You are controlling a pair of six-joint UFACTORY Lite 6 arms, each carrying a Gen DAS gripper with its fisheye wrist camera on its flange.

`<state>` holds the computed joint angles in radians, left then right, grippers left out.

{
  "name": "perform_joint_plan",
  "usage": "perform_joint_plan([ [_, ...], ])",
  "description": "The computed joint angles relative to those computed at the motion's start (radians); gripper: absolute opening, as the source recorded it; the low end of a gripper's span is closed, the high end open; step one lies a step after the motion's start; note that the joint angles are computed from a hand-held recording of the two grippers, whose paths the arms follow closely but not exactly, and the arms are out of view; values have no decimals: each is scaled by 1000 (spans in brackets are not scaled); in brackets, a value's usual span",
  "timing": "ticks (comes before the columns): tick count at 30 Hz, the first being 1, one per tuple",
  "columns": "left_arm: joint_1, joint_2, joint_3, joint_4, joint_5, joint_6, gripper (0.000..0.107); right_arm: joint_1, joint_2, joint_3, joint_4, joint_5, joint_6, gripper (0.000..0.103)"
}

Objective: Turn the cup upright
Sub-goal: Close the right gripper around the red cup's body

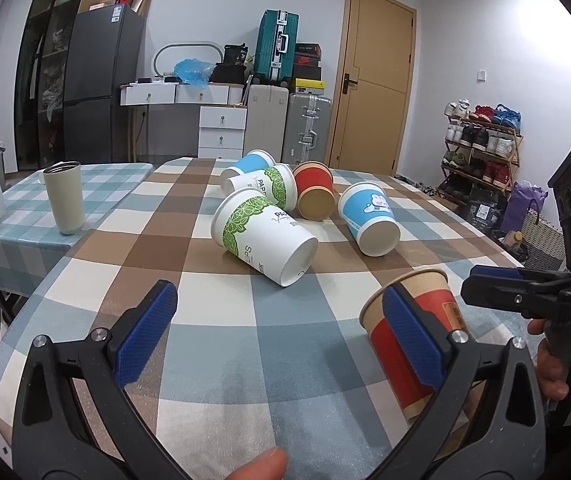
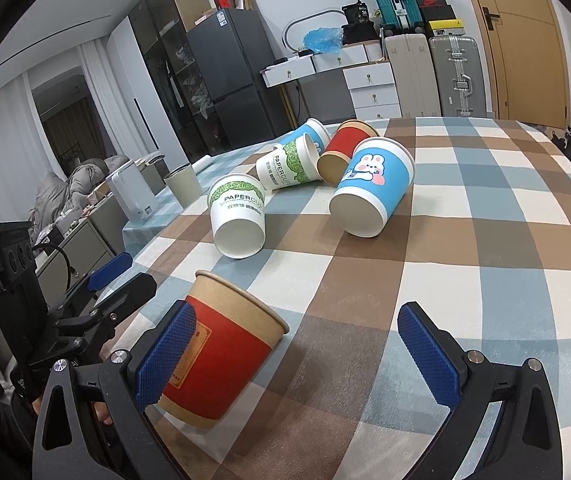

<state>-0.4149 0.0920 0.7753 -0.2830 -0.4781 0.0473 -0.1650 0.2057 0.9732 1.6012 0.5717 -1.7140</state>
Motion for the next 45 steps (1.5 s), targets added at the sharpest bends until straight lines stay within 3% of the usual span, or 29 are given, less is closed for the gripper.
perform_joint_plan([
  [6,-12,1,-5,-33,-12,29,103,13,20,33,-75,1,88,103],
  [14,-16,3,-5,-38,-13,30,103,31,96,137,-283,56,357,103],
  [19,-15,2,-5,-39,-14,33,103,29,195,251,-401,162,543,103],
  [27,-17,4,-3,-41,-16,35,103,23,320,380,-450,295,661,102],
  [33,-19,2,-5,-46,-16,40,103,18,361,442,-478,367,725,90],
  [38,-20,3,-5,-47,-16,41,103,4,398,481,-478,437,747,71],
  [45,-21,3,-5,-48,-17,42,103,-7,340,425,-453,432,700,69],
])
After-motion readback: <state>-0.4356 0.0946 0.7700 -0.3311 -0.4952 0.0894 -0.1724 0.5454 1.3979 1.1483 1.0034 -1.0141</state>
